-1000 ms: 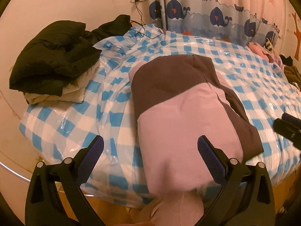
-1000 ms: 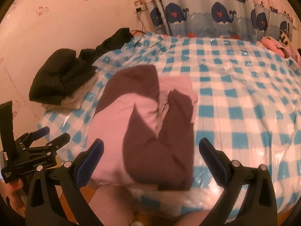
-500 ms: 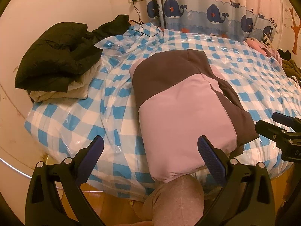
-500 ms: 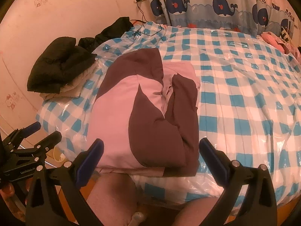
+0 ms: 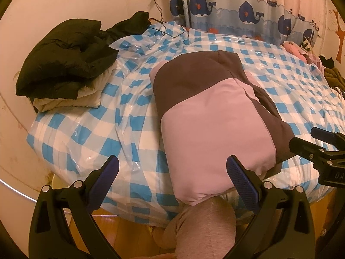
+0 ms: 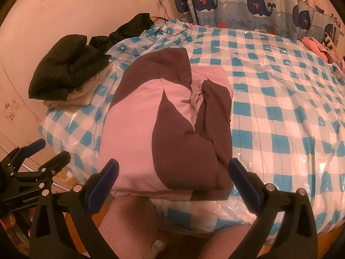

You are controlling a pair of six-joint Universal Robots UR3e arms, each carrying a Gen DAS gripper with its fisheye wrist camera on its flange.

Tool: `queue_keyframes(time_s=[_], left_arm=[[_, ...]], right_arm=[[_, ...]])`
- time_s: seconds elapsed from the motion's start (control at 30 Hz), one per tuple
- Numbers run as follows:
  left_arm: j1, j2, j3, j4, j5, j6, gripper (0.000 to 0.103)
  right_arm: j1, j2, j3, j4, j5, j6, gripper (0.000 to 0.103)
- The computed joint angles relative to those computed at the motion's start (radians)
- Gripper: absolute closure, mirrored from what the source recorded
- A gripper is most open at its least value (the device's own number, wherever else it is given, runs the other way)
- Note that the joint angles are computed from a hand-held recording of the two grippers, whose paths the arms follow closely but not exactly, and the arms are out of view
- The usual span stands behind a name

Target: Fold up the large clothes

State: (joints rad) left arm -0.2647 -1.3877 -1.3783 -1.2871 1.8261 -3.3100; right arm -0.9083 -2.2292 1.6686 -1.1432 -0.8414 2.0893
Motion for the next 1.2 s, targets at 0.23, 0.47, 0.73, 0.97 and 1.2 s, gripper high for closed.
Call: queue_keyframes(time_s=[0.23,0.47,0.73,0.97,1.2], left_arm=[[0.008,0.013,-0.024,0.01,-0.006,0.0,0.007],[0.004,0.016,-0.027,0.011,0.001,-0.002,0.007],[0.017,0.014,-0.022,0.009,-0.011,0.009,0.007],[0.018,0.015,-0.022,0.008,-0.012,0.01,0.007],[0.016,0.018,-0.026,0.007,-0.01,0.008,0.007]], right_arm=[[0.007,0.005,0.004,-0.009,-0.002,0.006,0.005],[0.012,0.003,0.007,-0.013,-0.002,0.012,0.005],[0.017,0.002,0.008,-0.016,-0.003,0.017,0.005],[0.017,0.003,0.007,-0.015,-0.004,0.017,0.005],[0.016,0.0,0.008,-0.013,-0.003,0.016,0.005]])
